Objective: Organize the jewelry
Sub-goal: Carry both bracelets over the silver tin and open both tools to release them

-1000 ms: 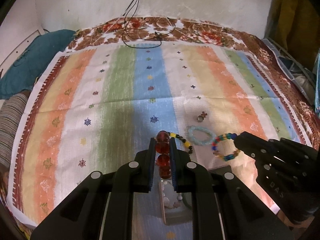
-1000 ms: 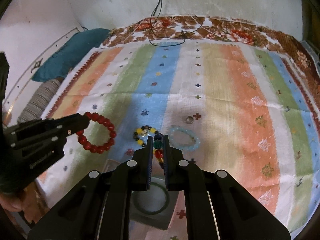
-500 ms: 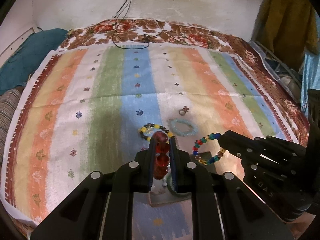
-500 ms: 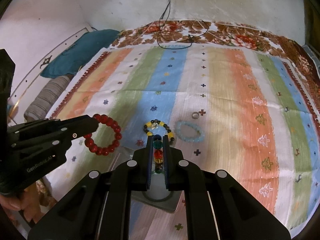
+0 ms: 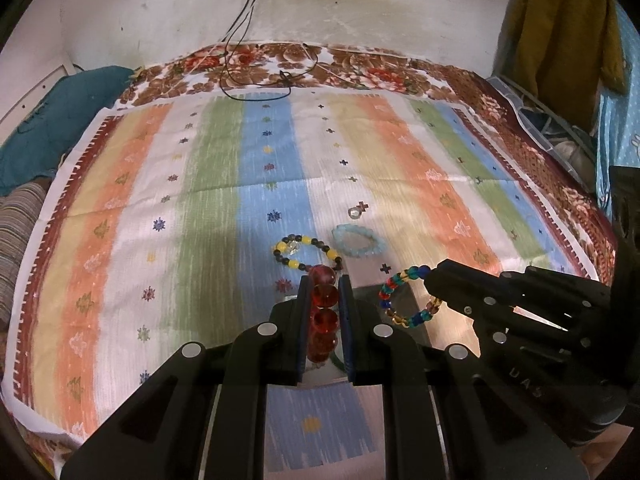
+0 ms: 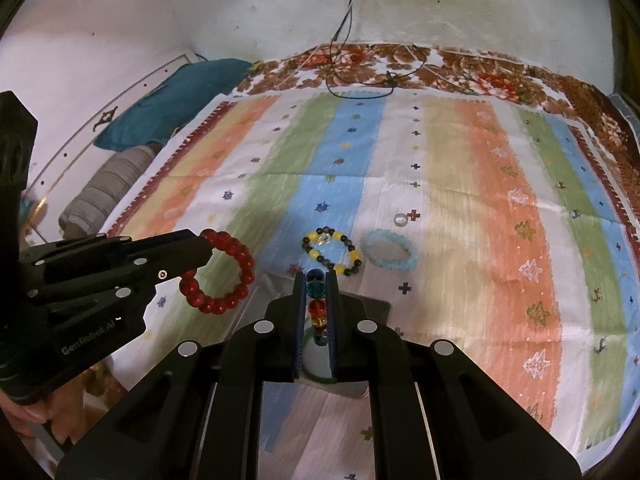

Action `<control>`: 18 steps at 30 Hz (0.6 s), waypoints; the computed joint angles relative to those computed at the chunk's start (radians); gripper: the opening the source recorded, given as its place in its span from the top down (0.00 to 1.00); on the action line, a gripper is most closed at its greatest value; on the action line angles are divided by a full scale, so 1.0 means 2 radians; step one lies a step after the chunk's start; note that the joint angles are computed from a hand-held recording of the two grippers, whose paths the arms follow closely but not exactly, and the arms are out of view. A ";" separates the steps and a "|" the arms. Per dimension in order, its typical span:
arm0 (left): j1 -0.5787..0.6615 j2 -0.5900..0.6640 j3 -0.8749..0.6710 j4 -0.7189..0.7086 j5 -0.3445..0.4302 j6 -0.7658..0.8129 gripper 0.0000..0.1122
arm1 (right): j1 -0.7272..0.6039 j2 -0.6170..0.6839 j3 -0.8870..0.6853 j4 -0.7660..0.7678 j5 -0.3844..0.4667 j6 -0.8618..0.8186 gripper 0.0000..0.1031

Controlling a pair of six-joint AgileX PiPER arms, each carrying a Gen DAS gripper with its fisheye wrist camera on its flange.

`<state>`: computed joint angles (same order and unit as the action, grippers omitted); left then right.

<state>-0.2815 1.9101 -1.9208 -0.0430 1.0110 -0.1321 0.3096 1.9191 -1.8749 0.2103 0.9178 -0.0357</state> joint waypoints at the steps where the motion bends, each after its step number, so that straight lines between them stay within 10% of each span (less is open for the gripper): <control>1: 0.000 0.001 -0.002 -0.002 0.001 0.001 0.89 | 0.000 -0.003 0.006 0.000 -0.002 -0.002 0.90; 12: -0.013 -0.026 0.035 0.045 -0.022 -0.035 0.79 | 0.006 -0.013 0.026 -0.027 0.006 0.014 0.89; 18: 0.001 -0.011 0.012 0.055 -0.003 -0.055 0.68 | -0.008 -0.007 0.015 -0.043 0.006 0.043 0.63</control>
